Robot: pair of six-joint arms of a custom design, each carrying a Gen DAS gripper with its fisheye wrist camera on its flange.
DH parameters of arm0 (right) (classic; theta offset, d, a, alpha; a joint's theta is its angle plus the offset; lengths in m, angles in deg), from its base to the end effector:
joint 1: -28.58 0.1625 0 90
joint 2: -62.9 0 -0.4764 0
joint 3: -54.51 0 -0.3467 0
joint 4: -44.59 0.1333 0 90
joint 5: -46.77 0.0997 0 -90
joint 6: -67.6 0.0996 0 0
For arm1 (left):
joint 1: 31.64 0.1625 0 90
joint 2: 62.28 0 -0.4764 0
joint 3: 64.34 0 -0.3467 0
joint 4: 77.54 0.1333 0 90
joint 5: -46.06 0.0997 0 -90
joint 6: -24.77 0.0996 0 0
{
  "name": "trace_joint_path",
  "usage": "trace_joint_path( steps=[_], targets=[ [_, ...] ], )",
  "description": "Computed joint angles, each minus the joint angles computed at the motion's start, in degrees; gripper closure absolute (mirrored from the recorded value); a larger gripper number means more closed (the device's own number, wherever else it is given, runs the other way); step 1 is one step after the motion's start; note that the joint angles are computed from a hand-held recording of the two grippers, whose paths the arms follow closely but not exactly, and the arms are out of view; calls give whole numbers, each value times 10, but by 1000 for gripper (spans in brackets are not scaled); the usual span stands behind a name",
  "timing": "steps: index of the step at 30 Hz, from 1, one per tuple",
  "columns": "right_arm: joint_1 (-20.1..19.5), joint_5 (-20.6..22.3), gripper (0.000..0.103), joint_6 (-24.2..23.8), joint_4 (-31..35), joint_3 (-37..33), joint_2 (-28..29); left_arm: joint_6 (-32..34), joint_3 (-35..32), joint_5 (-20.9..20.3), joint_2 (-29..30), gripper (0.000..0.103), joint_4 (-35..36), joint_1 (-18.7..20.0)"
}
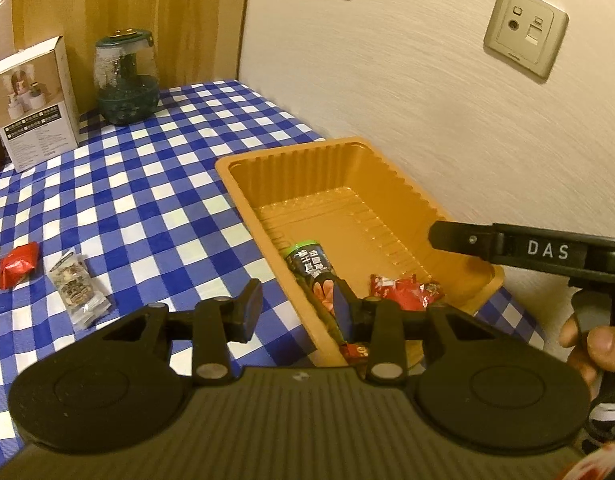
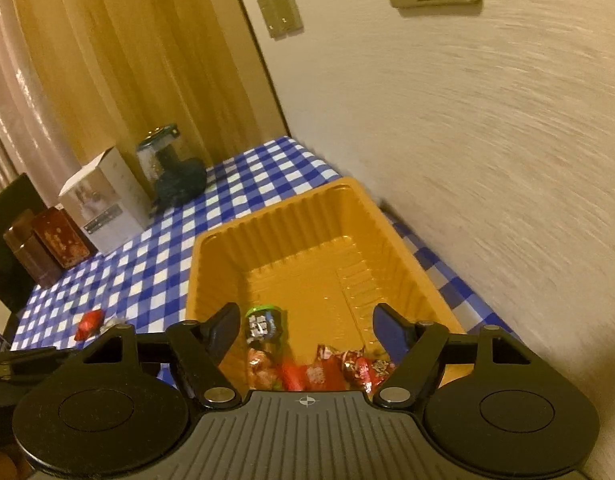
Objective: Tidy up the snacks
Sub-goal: 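Open both tools to drop the red packet and green candy into the tray, then withdraw both open tools from the tray toward the remaining snacks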
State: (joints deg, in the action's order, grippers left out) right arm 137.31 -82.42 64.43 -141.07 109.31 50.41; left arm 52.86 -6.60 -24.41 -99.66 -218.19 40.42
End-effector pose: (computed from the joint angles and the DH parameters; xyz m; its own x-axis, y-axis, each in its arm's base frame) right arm 0.3373 -0.7757 0.0661 -0.8848 0.1996 0.4210 -0.2410 0.5772 -0.7802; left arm -0.0993 -0.8477 0.3003 -0.7116 0.5014 -0.4922 0.6813 0.6636 -0.3090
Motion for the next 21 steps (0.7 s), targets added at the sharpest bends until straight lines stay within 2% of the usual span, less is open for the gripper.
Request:
trace_joint_path(
  steps=[11,21],
  targets=[
    [21,-42,30,6,10,21,-12,-13,24,11,-30,68,-4,0],
    [55,-54,30,5,43,20,-6,-27,61,14,-75,65,-13,0]
  ],
)
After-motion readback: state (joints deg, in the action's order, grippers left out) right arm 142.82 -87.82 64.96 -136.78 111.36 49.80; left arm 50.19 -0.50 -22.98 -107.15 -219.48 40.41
